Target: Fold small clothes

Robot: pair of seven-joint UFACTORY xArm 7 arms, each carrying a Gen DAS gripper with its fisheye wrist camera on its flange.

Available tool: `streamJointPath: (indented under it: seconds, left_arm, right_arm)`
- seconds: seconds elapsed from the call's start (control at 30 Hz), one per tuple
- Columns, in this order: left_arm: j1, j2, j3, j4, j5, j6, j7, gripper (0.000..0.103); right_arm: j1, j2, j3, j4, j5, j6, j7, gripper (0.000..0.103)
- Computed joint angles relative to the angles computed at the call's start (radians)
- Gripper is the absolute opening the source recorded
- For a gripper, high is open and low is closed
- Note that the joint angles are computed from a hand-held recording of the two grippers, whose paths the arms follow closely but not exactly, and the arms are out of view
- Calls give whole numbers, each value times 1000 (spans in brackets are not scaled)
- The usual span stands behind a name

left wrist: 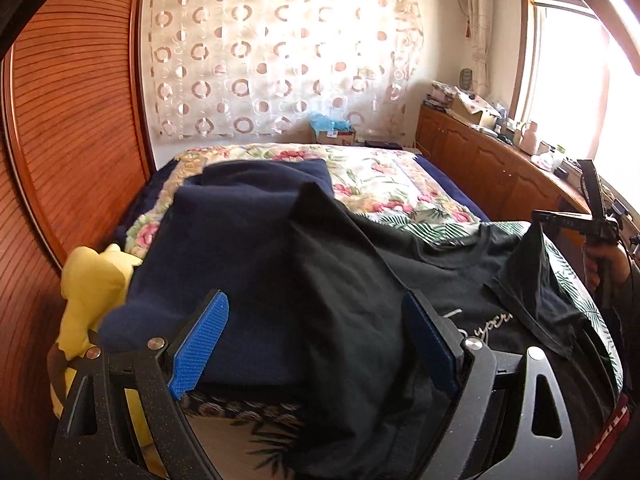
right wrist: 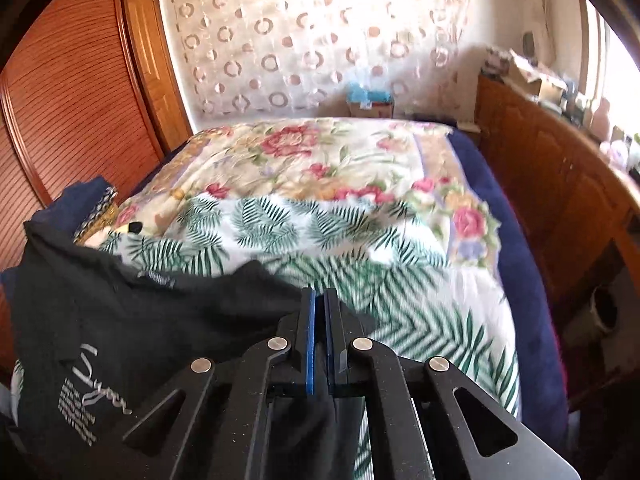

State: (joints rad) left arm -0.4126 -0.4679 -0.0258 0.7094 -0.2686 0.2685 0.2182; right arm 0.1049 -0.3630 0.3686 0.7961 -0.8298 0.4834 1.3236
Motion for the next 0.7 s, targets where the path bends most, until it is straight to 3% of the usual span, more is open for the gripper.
streamJointPath:
  seconds: [0.07, 0.13, 0.3, 0.37, 0.53, 0.7]
  left_arm:
    - [14, 12, 0, 12, 11, 6, -2, 89]
    - [10, 22, 14, 22, 6, 12, 14, 89]
    - [-2, 47, 46, 39, -33, 7, 57, 89]
    - [-20, 50, 66, 45, -64, 9, 94, 85]
    - [2, 86, 50, 86, -79, 41, 119, 67]
    - [0, 134, 43, 140, -124, 68, 166, 65]
  right_arm:
    - [-1, 26, 26, 34, -14, 77, 0, 4]
    - [21, 34, 14, 22, -18, 74, 6, 5]
    - [46, -7, 9, -32, -43, 58, 51, 47]
    - [58, -35, 3, -66, -22, 57, 38, 59]
    - [59, -88, -17, -142, 57, 24, -17, 62]
    - [34, -88, -29, -162, 140, -31, -86, 62]
